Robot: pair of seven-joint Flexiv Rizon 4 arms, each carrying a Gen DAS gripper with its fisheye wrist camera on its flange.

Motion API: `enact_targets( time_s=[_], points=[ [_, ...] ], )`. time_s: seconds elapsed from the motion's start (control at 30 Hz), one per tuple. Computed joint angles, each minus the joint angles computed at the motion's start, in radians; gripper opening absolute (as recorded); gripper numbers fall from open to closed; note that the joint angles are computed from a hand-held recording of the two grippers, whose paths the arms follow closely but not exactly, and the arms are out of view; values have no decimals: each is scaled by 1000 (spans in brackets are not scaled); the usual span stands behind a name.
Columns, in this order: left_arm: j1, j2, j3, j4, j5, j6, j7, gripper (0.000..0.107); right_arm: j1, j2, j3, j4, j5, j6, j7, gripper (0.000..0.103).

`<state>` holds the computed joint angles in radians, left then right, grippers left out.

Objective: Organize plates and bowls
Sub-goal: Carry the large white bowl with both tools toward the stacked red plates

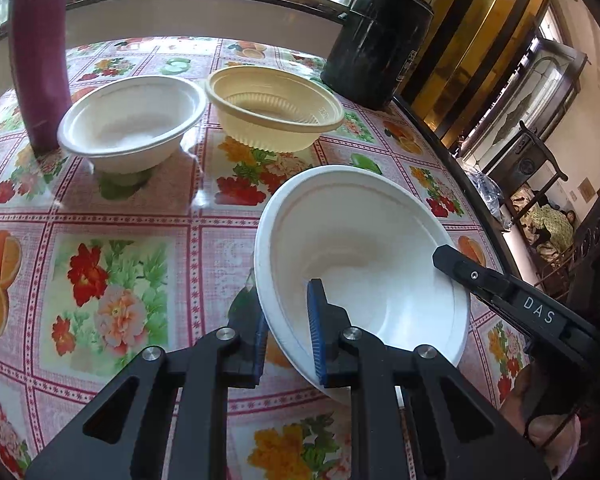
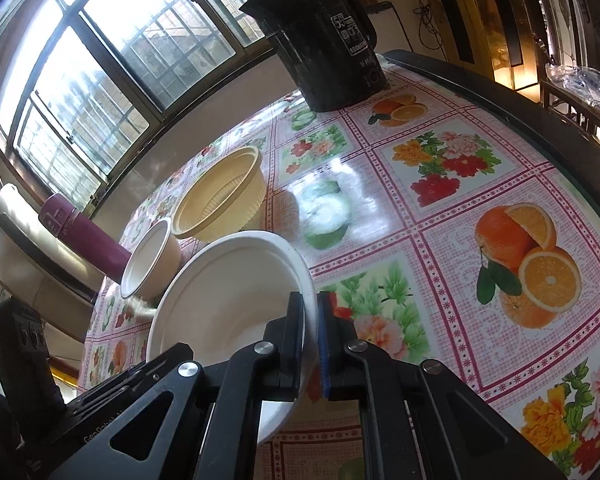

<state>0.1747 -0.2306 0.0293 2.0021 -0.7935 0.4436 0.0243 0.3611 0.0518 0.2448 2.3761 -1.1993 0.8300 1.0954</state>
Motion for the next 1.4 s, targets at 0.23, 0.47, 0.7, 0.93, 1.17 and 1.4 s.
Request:
enact_targets(
  time_s=[0.23, 0.47, 0.7, 0.93, 1.17, 1.4],
  points=[
    [63, -36, 28, -41, 38, -43, -8, 16, 78, -93, 11, -105, -12, -73, -30, 7],
    [111, -48, 40, -68, 50, -64, 0, 16, 114, -141, -13, -147, -64, -41, -2, 7],
    [148, -62, 50, -89, 65, -70, 8, 17, 138, -183, -26, -189, -93, -22, -27, 7],
    [189, -73, 62, -115, 76, -76, 18, 17, 176, -232, -36, -245, -107, -12, -38, 7],
    [237, -100, 68, -170, 87, -123, 9, 17, 248, -284, -36, -337, -49, -96, -136, 7],
    [284, -111, 70, -217, 57, -174, 14, 17, 312, -318, -47, -430, -12, -174, -249, 8]
  ],
)
